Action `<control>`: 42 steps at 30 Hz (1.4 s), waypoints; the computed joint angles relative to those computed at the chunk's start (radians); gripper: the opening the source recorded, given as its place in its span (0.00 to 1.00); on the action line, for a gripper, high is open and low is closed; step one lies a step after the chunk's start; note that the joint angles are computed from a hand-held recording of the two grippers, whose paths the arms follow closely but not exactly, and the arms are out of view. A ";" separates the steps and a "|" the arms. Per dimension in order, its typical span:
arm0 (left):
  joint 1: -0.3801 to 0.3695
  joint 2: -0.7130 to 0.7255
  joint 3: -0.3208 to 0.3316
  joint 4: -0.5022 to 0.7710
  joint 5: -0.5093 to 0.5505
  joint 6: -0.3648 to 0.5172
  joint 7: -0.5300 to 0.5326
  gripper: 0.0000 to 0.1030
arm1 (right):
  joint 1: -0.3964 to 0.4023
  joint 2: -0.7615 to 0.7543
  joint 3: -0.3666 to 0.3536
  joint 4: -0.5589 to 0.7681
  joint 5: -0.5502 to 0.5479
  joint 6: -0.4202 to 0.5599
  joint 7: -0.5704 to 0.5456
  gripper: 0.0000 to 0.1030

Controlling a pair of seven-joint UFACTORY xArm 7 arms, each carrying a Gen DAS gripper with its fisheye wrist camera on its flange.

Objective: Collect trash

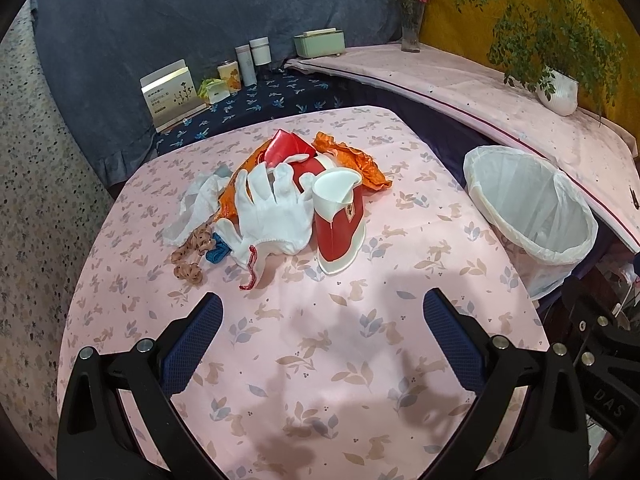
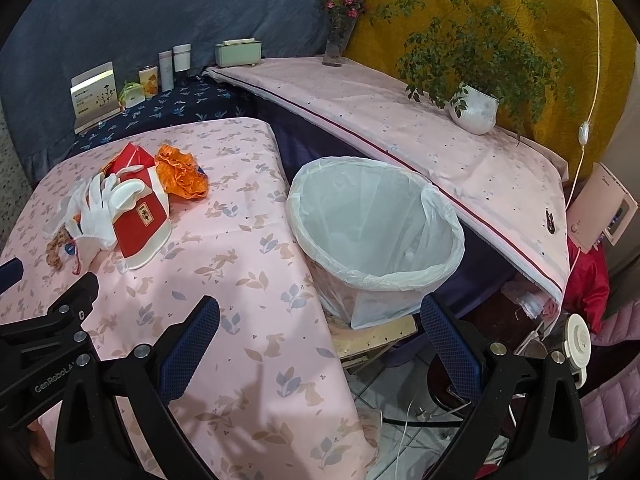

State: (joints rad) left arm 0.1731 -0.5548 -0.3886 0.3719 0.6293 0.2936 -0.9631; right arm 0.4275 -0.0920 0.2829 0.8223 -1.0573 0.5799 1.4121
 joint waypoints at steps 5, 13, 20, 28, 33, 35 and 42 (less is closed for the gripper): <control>-0.006 -0.006 0.007 0.001 -0.004 0.001 0.007 0.93 | 0.001 -0.002 0.002 0.003 -0.008 0.008 0.007 0.93; -0.004 -0.010 0.008 0.001 -0.010 -0.001 0.014 0.93 | 0.003 -0.003 0.003 0.002 -0.004 0.001 0.006 0.93; -0.003 -0.011 0.008 0.003 -0.015 -0.004 0.023 0.93 | 0.003 -0.004 0.004 0.003 -0.007 0.003 0.009 0.93; 0.004 -0.002 0.000 0.015 -0.011 -0.011 0.026 0.93 | 0.005 -0.001 0.003 0.013 -0.004 0.009 0.018 0.93; 0.020 0.000 -0.008 0.017 0.001 -0.027 0.015 0.93 | 0.003 0.001 0.002 0.015 -0.010 0.003 0.030 0.93; 0.029 0.000 -0.013 0.017 0.006 -0.034 0.010 0.93 | 0.002 0.001 0.001 0.015 -0.016 -0.001 0.038 0.93; 0.058 0.006 -0.021 0.015 0.009 -0.072 0.010 0.93 | 0.005 0.015 0.000 0.033 -0.043 0.011 0.062 0.93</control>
